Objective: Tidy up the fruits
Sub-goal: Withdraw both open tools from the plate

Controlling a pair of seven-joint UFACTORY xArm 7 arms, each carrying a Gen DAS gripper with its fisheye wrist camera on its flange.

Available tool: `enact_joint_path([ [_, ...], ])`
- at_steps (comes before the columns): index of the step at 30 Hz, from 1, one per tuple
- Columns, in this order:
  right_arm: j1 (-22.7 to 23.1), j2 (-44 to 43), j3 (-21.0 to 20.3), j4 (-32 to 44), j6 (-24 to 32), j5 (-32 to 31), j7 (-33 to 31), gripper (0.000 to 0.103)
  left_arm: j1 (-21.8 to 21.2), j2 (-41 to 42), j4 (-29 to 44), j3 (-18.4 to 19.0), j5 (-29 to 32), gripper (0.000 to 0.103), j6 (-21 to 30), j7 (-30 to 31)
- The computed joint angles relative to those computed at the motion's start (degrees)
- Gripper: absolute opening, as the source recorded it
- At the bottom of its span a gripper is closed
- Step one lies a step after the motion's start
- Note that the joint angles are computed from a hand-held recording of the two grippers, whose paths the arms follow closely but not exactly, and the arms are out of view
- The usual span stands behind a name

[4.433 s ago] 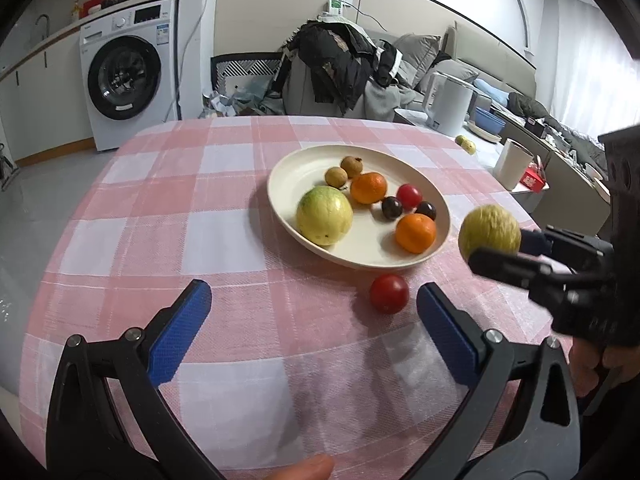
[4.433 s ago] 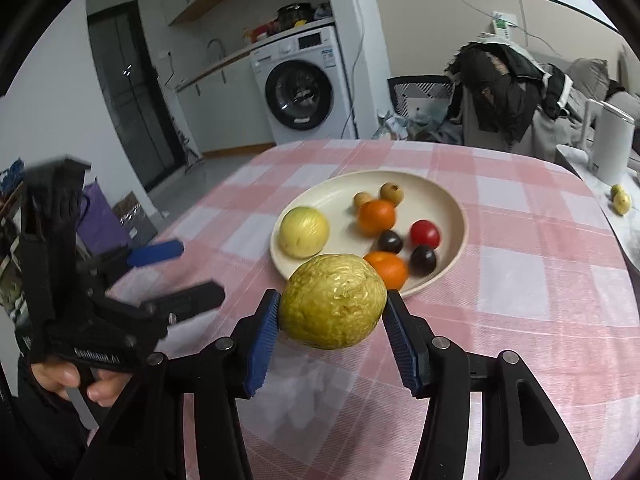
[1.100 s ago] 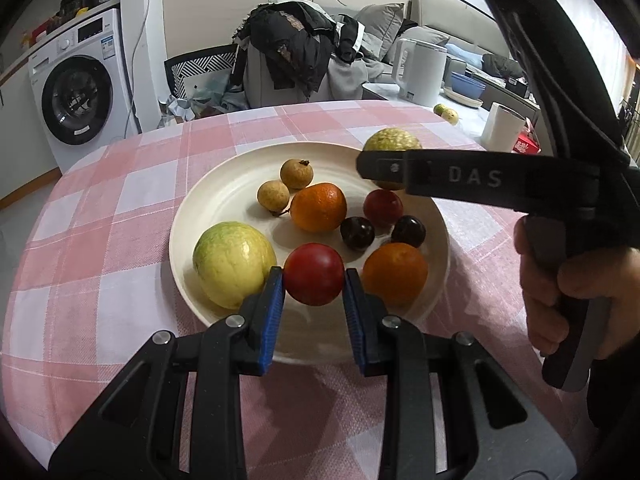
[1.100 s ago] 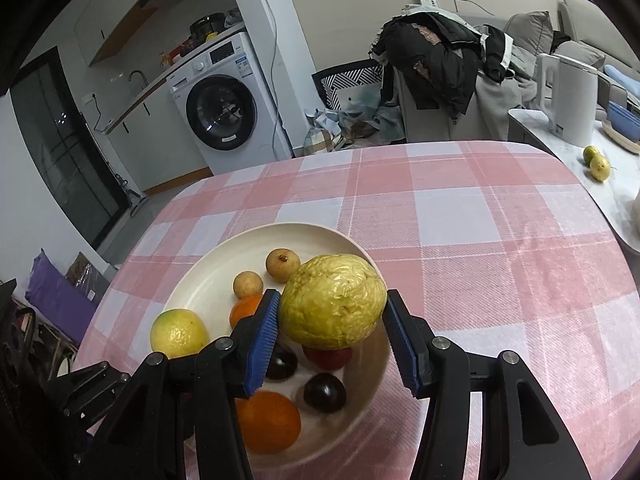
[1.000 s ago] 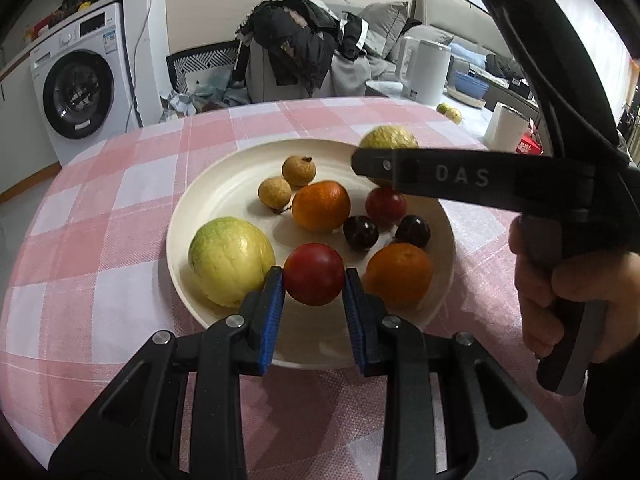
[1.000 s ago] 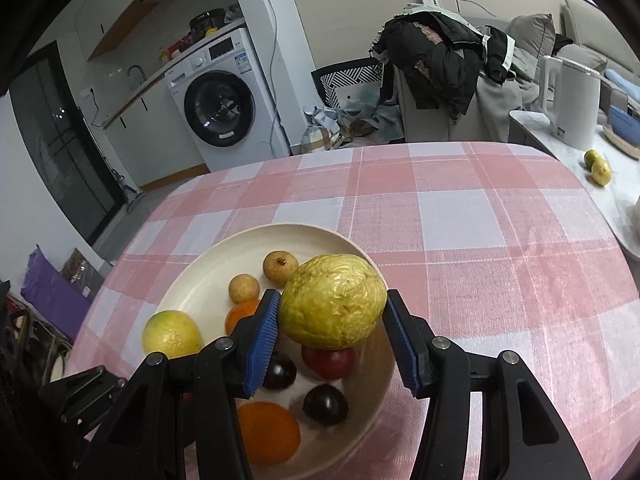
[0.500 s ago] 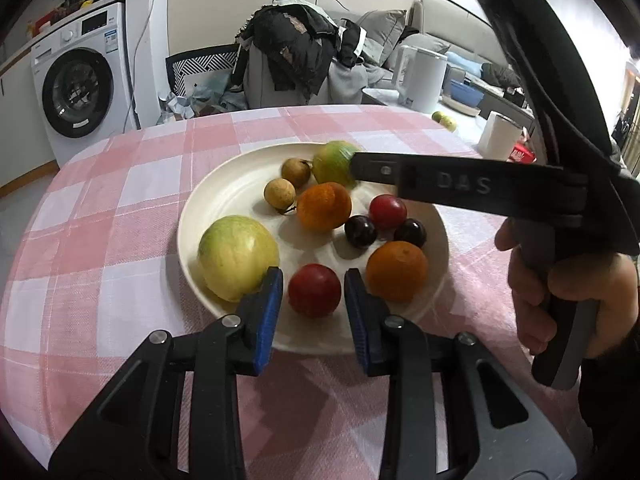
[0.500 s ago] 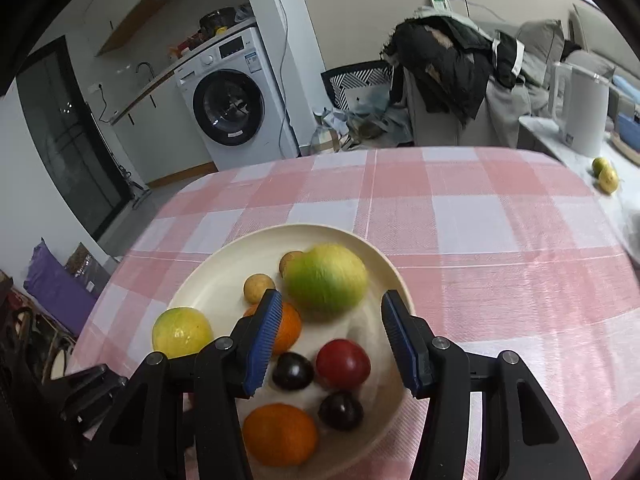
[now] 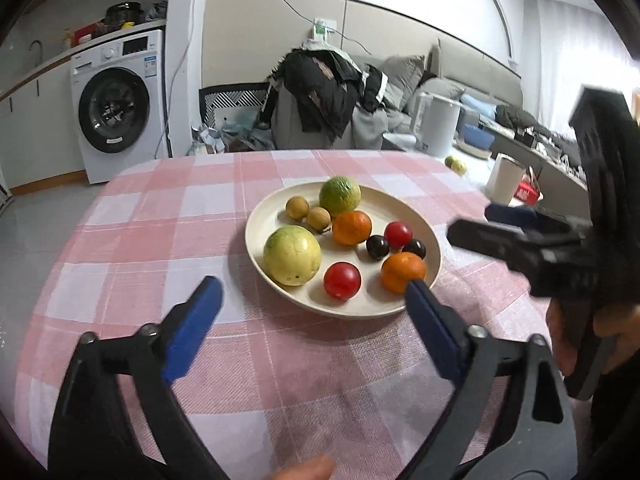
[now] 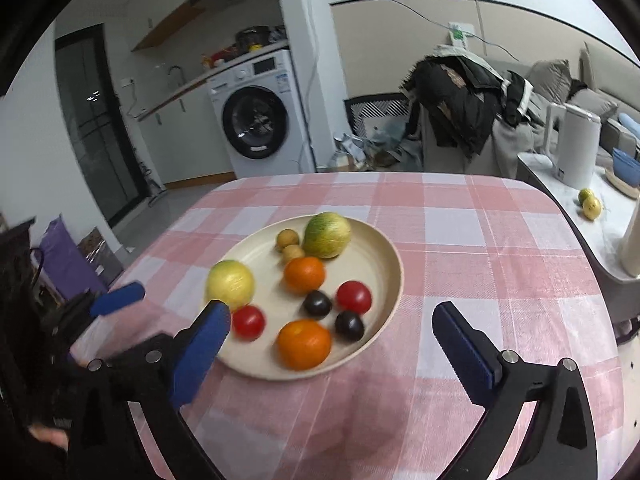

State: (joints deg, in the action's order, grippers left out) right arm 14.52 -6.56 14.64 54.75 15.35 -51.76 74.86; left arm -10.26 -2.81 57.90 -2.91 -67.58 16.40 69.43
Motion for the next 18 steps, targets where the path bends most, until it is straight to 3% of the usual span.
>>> enact_joint_path([
  [2,-0.09,-1.05,0.87,-0.74,0.45,-2.69,1.9,0.103,-0.26,-2.1,-1.62,0.44,-5.31,0.102,-1.11,4.36],
  [7,-0.39,-3.09,2.95,-2.5,1.48,-9.64,7.72,0.103,-1.21,-4.35,-3.95,1.26,-8.86,0.102,-3.27,7.84],
  [10,-0.43,-3.68,3.85,-3.01,2.14,-13.06,10.16,0.103,-2.26,-4.99,-4.79,1.25,-13.74,0.102,-7.07,12.64],
  [18,-0.15,-4.97,4.27,-3.8,2.0,-23.75,19.44,0.103,-1.94,-5.9,-5.39,1.28,-19.08,0.102,-5.58,17.62],
])
